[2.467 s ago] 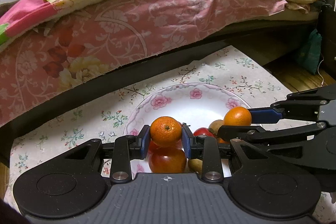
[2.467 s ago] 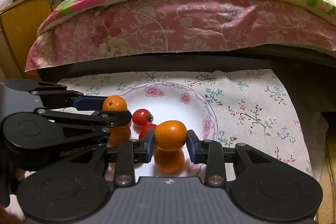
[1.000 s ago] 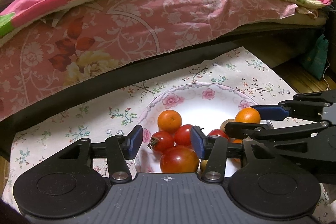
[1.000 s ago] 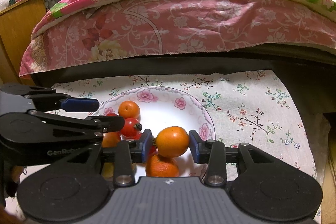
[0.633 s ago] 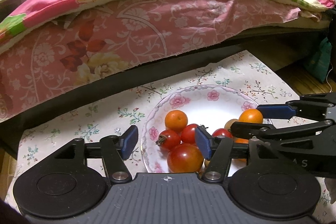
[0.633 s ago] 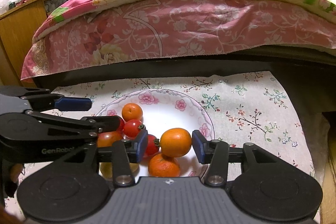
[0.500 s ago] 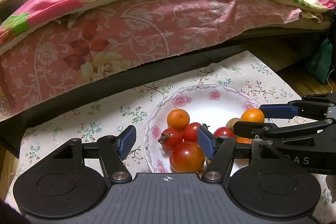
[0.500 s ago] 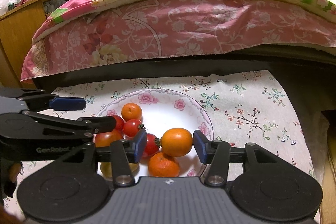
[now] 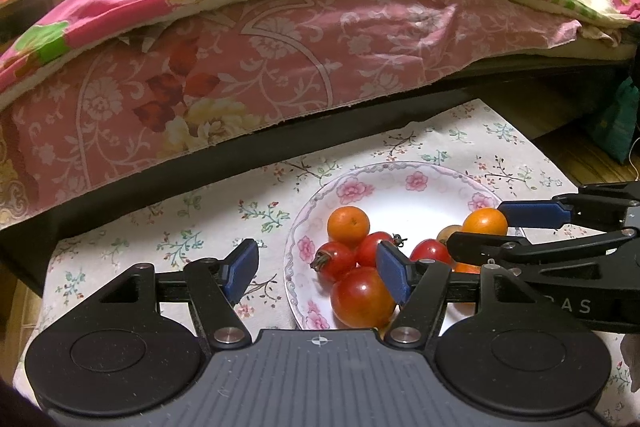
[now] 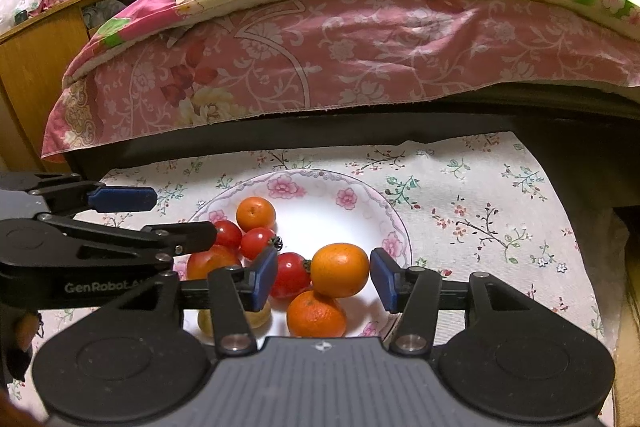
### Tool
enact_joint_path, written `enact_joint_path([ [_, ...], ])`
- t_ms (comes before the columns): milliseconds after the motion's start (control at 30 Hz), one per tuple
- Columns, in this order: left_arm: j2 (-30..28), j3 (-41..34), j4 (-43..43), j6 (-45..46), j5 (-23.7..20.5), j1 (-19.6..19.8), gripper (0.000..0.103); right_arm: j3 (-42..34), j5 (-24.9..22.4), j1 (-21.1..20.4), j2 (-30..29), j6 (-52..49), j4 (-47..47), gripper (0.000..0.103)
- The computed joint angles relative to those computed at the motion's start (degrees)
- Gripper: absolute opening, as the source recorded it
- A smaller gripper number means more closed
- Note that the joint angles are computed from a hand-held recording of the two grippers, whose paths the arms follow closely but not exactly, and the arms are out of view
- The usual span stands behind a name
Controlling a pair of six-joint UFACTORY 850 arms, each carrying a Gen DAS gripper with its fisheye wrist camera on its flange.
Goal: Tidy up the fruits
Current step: 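Withdraw both open grippers back from the plate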
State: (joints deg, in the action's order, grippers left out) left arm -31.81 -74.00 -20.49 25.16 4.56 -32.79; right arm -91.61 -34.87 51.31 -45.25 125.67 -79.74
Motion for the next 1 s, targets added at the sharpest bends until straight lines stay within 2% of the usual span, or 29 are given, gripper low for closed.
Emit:
enact_joint_path([
  [167, 0.2, 0.25, -6.9, 7.13, 0.62, 0.0, 0.073, 0.03, 0.22, 0.01, 0.09, 1.61, -1.27, 0.051],
  [733, 0.67, 1.04, -13.17, 13.13, 1.1, -0.24, 0.078, 0.78, 0.89, -0.16, 0.54, 4.54, -2.29, 0.055],
  [1000, 1.31, 1.84, -9.68, 9.92, 1.22, -0.3, 0.08, 1.34, 0.4, -0.17, 1.02, 4.92, -1.81, 0.055],
])
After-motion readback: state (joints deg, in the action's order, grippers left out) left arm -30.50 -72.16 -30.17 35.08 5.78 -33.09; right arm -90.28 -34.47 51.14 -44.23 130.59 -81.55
